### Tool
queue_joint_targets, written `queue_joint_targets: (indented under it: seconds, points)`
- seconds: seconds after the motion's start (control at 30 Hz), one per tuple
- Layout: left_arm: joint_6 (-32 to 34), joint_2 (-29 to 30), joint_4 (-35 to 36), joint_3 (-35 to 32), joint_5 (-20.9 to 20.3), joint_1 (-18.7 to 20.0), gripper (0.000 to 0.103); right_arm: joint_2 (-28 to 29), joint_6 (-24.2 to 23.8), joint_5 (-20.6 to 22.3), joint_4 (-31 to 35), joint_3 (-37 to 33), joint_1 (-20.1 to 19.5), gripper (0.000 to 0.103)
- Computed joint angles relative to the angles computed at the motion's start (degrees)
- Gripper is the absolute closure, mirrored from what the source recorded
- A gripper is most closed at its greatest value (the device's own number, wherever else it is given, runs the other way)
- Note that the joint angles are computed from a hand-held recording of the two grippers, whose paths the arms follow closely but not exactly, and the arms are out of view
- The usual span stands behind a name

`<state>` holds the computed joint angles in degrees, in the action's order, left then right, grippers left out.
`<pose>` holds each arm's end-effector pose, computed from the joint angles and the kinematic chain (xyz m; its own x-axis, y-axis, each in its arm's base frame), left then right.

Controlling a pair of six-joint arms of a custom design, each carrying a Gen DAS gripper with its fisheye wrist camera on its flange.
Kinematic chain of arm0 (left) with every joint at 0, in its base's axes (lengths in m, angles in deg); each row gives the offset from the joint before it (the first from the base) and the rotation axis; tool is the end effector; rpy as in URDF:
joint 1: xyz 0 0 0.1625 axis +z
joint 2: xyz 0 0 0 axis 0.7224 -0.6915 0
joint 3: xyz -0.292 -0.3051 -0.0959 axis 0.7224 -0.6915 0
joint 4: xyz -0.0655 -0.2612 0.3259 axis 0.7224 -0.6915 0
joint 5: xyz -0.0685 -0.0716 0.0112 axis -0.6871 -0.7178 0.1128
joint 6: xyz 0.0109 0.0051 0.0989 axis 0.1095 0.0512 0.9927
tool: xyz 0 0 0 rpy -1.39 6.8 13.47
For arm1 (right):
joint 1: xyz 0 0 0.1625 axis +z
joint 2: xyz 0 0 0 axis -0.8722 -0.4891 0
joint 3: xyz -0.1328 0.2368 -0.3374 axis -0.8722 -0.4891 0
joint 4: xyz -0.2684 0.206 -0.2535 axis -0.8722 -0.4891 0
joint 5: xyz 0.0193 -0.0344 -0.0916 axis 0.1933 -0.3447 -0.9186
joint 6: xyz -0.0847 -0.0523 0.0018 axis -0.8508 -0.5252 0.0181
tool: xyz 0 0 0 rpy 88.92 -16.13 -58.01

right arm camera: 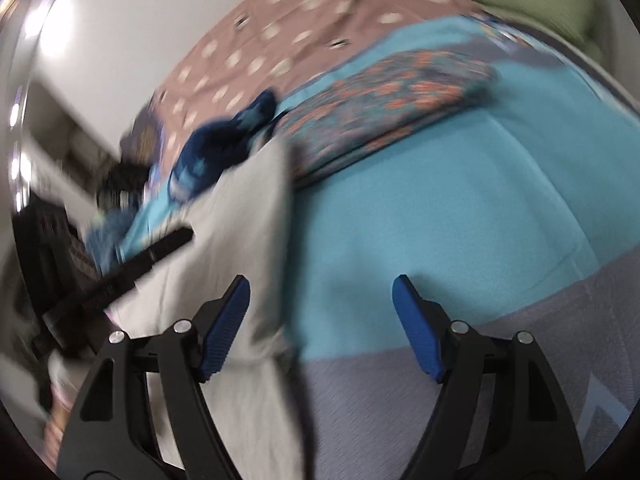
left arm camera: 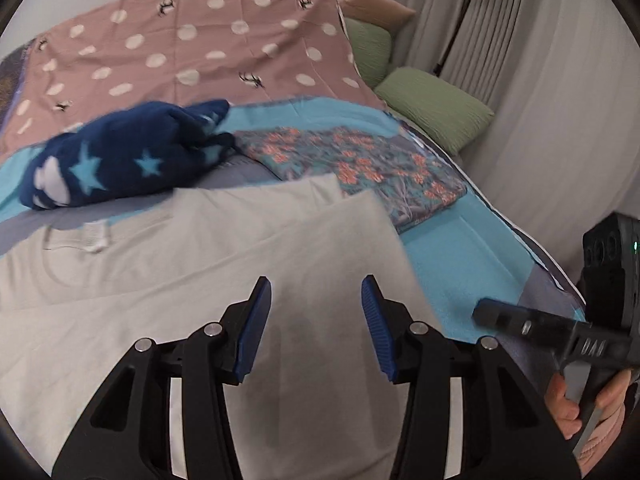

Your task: Fold small clothes

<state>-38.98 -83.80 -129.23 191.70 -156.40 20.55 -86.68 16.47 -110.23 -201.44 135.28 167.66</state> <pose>-0.0456 -0.5361 0.2134 -0.7658 0.4597 -0.4497 0.6230 0.7036 -0.3417 0.2373 -0.4539 0.0059 -0.9774 0.0883 0.1920 -0.0668 0.7329 -0.6770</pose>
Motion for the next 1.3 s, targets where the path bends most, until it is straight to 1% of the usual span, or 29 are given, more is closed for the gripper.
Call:
queue_joint_targets:
  seconds: [0.1,0.17,0.23,0.3,0.37,0.4,0.43,0.47,0.53,0.57,0.63,0.67,0.7,0.73,0.8,0.83,0.87,0.9,0.93,0.97,1.0,1.03,1.07,1.1,1.13,1.17,1.2,1.27,1.3]
  points:
    - [-1.83,2.42,1.04,-1.1,-4.3,3.42,0.055,-1.74,2.94,-0.04,1.5,-2.21,-1.85,0.027]
    - [-3.99,0.96,1.94,-1.89,-11.49,6.15,0.055,-2.54,4.19,-0.51,3.41,-4.49,-3.17,0.021]
    - [-6.61,1.01,3.32,-3.06,-17.47,9.13,0.056,-3.46,6.93,-0.49,8.23,-7.55,-5.54,0.02]
    - [-8.26,1.17,3.91,-3.74,-19.48,10.06,0.061,-3.21,10.64,3.11,5.81,-8.91,-8.32,0.02]
    - [-7.9,1.07,3.01,-2.9,-18.48,9.36,0.061,-2.37,14.3,6.29,2.77,-10.32,-10.1,0.021]
    - [-7.47,0.91,2.9,-2.61,-17.52,8.85,0.061,-1.97,14.52,7.1,2.73,-11.2,-10.42,0.031]
    - [-7.09,0.93,2.44,-2.12,-16.48,8.19,0.061,-1.95,14.27,6.1,4.97,-12.35,-10.22,0.08]
    - [-6.8,0.93,2.67,-2.29,-16.06,8.02,0.061,-2.06,13.99,4.34,7.72,-13.54,-9.72,0.09]
    - [-6.52,0.58,3.33,-2.53,-16.22,8.29,0.061,-2.58,12.32,2.14,9.17,-14.98,-8.7,0.093]
    - [-6.65,0.53,3.53,-2.63,-16.58,8.47,0.061,-2.97,10.1,0.77,9.83,-15.89,-8.15,0.093]
    - [-6.62,0.71,3.74,-2.97,-16.8,8.68,0.061,-2.91,2.47,-6.46,12.15,-19.7,-6.33,0.093]
    - [-6.57,0.87,3.62,-3.03,-16.62,8.58,0.061,-2.95,0.26,-8.71,15.12,-21.26,-6.17,0.092]
    - [-6.46,1.09,3.54,-3.19,-16.5,8.59,0.061,-2.89,-0.63,-11.84,18.54,-22.78,-5.92,0.091]
    - [-6.48,1.09,3.51,-3.14,-16.44,8.55,0.061,-2.82,-0.39,-13.91,19.92,-23.28,-5.88,0.09]
    - [-6.4,1.23,3.62,-3.38,-16.59,8.73,0.061,-3.18,0.88,-14.37,20.9,-23.0,-6.17,0.089]
    - [-6.34,1.23,3.57,-3.35,-16.47,8.69,0.061,-2.88,1.25,-16.59,21.1,-23.12,-5.67,0.08]
    - [-6.28,1.02,3.36,-3.06,-16.13,8.5,0.061,-2.2,1.86,-20.29,20.79,-23.35,-4.82,0.06]
    - [-6.06,0.78,2.9,-2.66,-15.49,8.12,0.061,-0.66,1.46,-26.29,18.07,-23.87,-3.34,0.049]
    - [-5.71,0.88,2.6,-2.72,-14.96,7.84,0.061,0.97,-1.25,-30.01,12.95,-24.1,-2.02,0.041]
    - [-5.19,0.95,2.23,-2.71,-14.43,7.31,0.061,2.38,-6.19,-31.33,6.95,-24.05,-0.23,0.042]
    - [-4.39,0.77,1.82,-2.46,-14.52,6.87,0.061,3.05,-10.58,-30.25,2.86,-23.22,1.12,0.042]
    - [-3.02,0.91,1.26,-2.5,-14.53,6.13,0.061,3.32,-13.44,-28.63,1.16,-22.74,1.77,0.043]
    - [-1.79,1.28,0.81,-2.74,-13.91,5.45,0.06,3.17,-15.25,-26.48,1.49,-22.01,2.56,0.044]
    - [-0.61,1.93,0.35,-3.11,-12.14,4.18,0.057,2.43,-16.06,-22.04,4.22,-20.53,3.12,0.044]
    - [0.53,2.73,0.32,-3.66,-10.23,3.03,0.053,1.48,-15.04,-19.36,8.51,-19.89,3.14,0.044]
    - [1.73,3.87,1.24,-4.86,-8.83,1.97,0.049,0.75,-13.54,-15.29,13.02,-19.22,2.88,0.047]
    - [2.65,5.07,2.57,-6.28,-7.8,1.2,0.048,0.38,-11.87,-13.54,15.13,-18.93,2.9,0.048]
    - [3.65,7.99,3.9,-8.9,-3.75,-0.68,0.047,0.78,-10.83,-10.79,15.32,-18.3,2.37,0.05]
    - [4.04,9.27,5.29,-10.28,-1.97,-1.38,0.046,1.13,-10.09,-11.84,15.39,-18.29,2.32,0.052]
